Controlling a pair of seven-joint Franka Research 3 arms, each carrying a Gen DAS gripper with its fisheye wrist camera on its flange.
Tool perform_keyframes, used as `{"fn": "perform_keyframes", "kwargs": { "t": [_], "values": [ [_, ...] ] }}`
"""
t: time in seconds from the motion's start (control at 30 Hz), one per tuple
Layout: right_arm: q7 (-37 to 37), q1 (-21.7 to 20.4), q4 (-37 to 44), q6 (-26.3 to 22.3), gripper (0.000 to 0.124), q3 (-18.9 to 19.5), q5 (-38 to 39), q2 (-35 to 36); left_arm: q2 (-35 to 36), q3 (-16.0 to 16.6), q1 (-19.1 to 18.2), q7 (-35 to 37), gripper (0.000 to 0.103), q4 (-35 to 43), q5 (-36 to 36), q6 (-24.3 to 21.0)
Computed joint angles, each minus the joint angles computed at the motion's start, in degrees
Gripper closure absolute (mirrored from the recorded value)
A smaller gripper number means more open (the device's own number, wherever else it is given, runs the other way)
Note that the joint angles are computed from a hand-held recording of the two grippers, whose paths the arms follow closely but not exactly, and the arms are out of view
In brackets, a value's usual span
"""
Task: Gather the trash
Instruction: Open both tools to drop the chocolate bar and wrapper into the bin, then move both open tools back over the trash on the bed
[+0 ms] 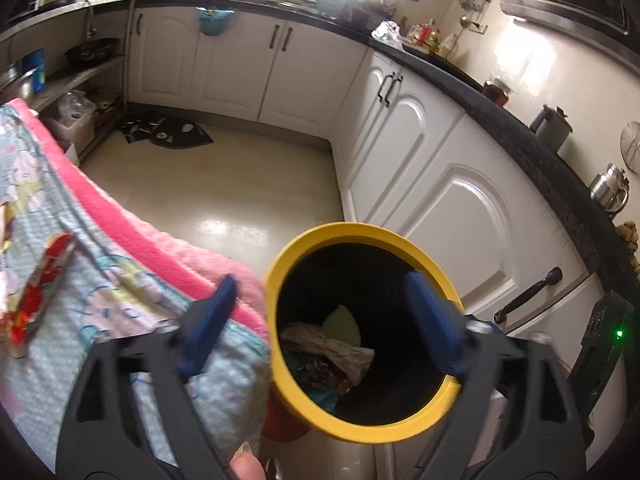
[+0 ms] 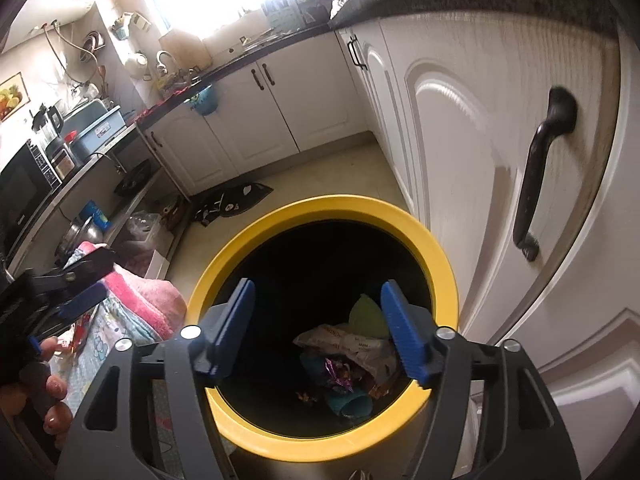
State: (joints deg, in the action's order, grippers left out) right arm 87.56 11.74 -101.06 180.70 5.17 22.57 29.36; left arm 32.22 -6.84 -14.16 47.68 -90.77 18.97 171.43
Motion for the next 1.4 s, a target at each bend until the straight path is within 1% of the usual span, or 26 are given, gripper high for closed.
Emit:
{"fn": "perform_keyframes", "kwargs": {
  "t": [0.1, 0.17, 0.27, 0.47, 0.53, 0.67, 0.8, 0.83, 0.97, 1.0, 1.13, 1.3, 1.37, 1.4],
  "values": [
    [1.0, 2.5, -0.8, 1.4, 0.051, -2.5, -0.9, -0.6, -2.8, 3.1, -1.7, -3.2, 0.011, -3.4, 1.6, 1.4],
    [1.1, 2.8, -1.4, 2.2, 0.048, -2.7, -1.3, -1.0, -4.6, 5.7, -3.3, -5.9, 0.011, -5.2, 3.6, 1.6],
    [1.1, 3.4, -2.5, 3.4, 0.047, -2.7, -1.7, -1.9, -6.8, 8.2, -4.8, -9.9, 0.011, -7.7, 7.0, 2.3],
    [-0.5, 2.5, -3.5, 4.8, 0.047, -0.6, -2.3, -3.2, -11.3, 12.3, -7.0, -19.1, 0.011, -12.4, 15.3, 3.4],
    [-1.2, 1.9, -3.9, 5.4, 0.047, 0.6, -2.5, -3.8, -12.8, 13.8, -7.7, -23.1, 0.011, -13.9, 19.0, 3.6],
    [-2.9, -0.2, -4.8, 6.7, 0.046, 3.7, -2.6, -4.8, -15.4, 15.2, -7.9, -29.8, 0.011, -16.3, 25.8, 3.6],
    [-4.1, -1.0, -5.5, 7.6, 0.044, 5.6, -3.0, -5.6, -17.6, 15.1, -6.8, -35.3, 0.011, -18.5, 31.2, 4.1],
    [-4.2, -1.1, -5.7, 7.7, 0.044, 5.8, -3.1, -5.9, -18.3, 15.4, -6.8, -37.3, 0.011, -19.2, 33.3, 4.2],
    [-5.1, -1.9, -6.3, 8.2, 0.044, 7.7, -3.6, -6.6, -20.4, 15.1, -5.7, -43.1, 0.011, -20.9, 39.0, 3.9],
    [-5.3, -2.5, -6.4, 8.3, 0.044, 8.6, -3.8, -6.7, -20.8, 14.8, -5.3, -44.2, 0.011, -21.1, 40.1, 3.6],
    [-6.1, -3.5, -6.8, 8.6, 0.044, 10.5, -4.5, -7.2, -22.6, 13.7, -3.7, -49.3, 0.011, -22.3, 45.3, 2.9],
    [-7.0, -5.3, -7.4, 8.7, 0.044, 13.6, -5.6, -7.6, -24.7, 11.7, -1.1, -54.9, 0.011, -23.9, 50.9, 1.9],
    [-7.2, -5.4, -7.3, 8.7, 0.044, 14.0, -5.8, -7.7, -25.6, 10.6, 0.1, -56.4, 0.011, -24.6, 52.4, 1.3],
    [-7.5, -6.1, -7.4, 8.6, 0.044, 15.0, -6.2, -7.7, -26.0, 10.1, 0.8, -57.3, 0.011, -24.9, 53.3, 1.0]
  ]
}}
